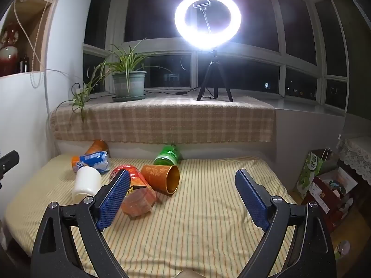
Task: Flip cup upright
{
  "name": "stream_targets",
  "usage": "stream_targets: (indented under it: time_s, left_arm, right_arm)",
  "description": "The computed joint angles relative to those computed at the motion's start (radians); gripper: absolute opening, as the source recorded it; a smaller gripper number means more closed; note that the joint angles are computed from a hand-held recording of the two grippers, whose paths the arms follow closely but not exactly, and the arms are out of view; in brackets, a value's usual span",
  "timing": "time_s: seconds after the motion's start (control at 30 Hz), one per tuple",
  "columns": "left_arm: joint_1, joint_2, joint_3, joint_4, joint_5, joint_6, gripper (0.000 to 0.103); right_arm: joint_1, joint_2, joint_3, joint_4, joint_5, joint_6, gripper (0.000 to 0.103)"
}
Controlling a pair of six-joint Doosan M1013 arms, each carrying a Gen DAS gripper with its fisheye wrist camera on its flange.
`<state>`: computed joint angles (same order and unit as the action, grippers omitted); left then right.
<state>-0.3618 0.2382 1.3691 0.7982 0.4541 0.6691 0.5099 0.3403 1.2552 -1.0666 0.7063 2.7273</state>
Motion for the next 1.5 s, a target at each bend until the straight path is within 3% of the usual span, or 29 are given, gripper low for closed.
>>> stream_targets:
  time_s: [1.5]
  left_arm:
    - [0.006, 0.001, 0.003, -0.009, -0.003, 0.004, 0.103]
  right_arm:
    - [0.007, 0.007, -0.012, -0.002, 0.015, -0.025, 0.092]
